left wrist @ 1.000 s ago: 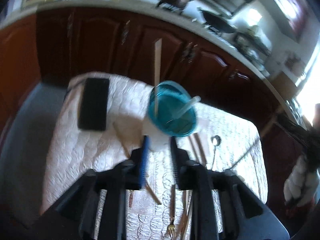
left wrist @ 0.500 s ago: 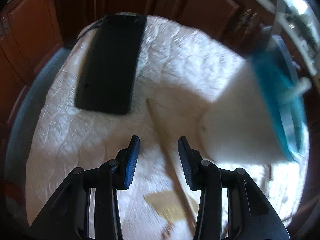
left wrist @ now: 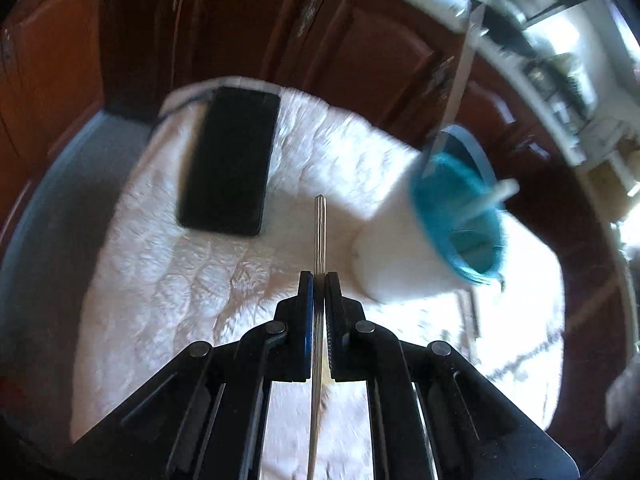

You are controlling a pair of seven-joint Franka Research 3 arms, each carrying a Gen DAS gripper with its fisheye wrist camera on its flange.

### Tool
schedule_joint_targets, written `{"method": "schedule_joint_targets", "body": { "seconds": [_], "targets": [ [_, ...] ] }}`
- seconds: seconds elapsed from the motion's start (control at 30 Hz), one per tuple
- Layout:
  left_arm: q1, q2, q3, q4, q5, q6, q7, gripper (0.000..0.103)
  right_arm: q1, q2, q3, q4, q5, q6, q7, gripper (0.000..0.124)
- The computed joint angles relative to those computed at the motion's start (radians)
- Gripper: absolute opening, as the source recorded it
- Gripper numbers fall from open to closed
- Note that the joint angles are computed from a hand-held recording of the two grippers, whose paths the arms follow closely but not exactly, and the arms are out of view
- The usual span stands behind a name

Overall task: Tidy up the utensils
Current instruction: 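Carry the fork and chopstick up over the floral cup with both tools, then lower the fork with the left tool while the right tool lowers the chopstick into the cup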

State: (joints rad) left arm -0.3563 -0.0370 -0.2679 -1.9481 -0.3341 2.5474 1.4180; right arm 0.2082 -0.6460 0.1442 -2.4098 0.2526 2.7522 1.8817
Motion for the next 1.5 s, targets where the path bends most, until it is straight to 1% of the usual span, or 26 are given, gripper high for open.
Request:
{"method": "schedule_joint_targets", "body": {
  "seconds": [0.07,0.1,0.2,0.33,0.43,0.6,0.7,0.8,0.87,0.97,1.13,1.2,1.27,1.3,1.37,1.5],
  "targets": [
    [-0.001,-0.066,0.013,-0.033,-0.06,0.003,0.059,0.004,0.005,0.005,0.001,0.011,-0.002,0.006,-0.006,0.005],
    [-0.007,-0.082,0.012,-0.029,-0.056,0.003,0.053,0.004,0.007,0.007,0.002,0.017,-0.003,0.01,-0.009,0.005],
    [-0.025,-0.156,0.038,-0.051,-0.083,0.018,0.101,0.004,0.005,0.016,0.011,0.04,-0.01,0.014,-0.01,0.005],
    [-0.044,-0.2,0.061,-0.02,-0.07,0.03,0.117,0.004,-0.001,0.03,0.021,0.073,-0.024,0.024,-0.007,0.005],
    [-0.052,-0.196,0.075,0.028,-0.068,0.032,0.136,0.004,-0.007,0.038,0.024,0.092,-0.033,0.031,-0.003,0.005],
    [-0.056,-0.157,0.071,0.131,-0.062,0.033,0.148,0.004,-0.034,0.067,0.034,0.146,-0.066,0.035,0.006,0.005],
    [-0.05,-0.121,0.051,0.193,-0.028,0.052,0.137,0.004,-0.063,0.09,0.048,0.187,-0.097,0.037,0.023,0.005],
    [-0.049,-0.077,0.034,0.251,-0.01,0.056,0.132,0.004,-0.117,0.12,0.078,0.233,-0.156,0.039,0.063,0.005],
    [-0.044,-0.045,0.017,0.291,0.028,0.053,0.112,0.004,-0.134,0.138,0.083,0.252,-0.182,0.046,0.083,0.005],
    [-0.039,0.007,-0.01,0.338,0.116,0.053,0.065,0.004,-0.165,0.174,0.094,0.281,-0.226,0.061,0.124,0.005],
    [-0.042,0.077,-0.034,0.373,0.246,0.05,-0.027,0.004,-0.222,0.232,0.122,0.317,-0.323,0.076,0.205,0.005],
    [-0.045,0.098,-0.039,0.374,0.286,0.054,-0.054,0.004,-0.221,0.253,0.119,0.322,-0.35,0.08,0.226,0.005],
    [-0.056,0.12,-0.037,0.374,0.39,0.067,-0.117,0.004,-0.211,0.284,0.109,0.33,-0.367,0.083,0.239,0.005],
    [-0.059,0.133,-0.038,0.377,0.417,0.067,-0.136,0.004,-0.203,0.297,0.1,0.334,-0.371,0.081,0.241,0.005],
    [-0.057,0.156,-0.045,0.388,0.404,0.05,-0.13,0.004,-0.186,0.319,0.086,0.337,-0.379,0.077,0.245,0.005],
    [-0.058,0.187,-0.05,0.398,0.41,0.032,-0.141,0.004,-0.133,0.356,0.04,0.335,-0.351,0.069,0.218,0.005]
  ]
}}
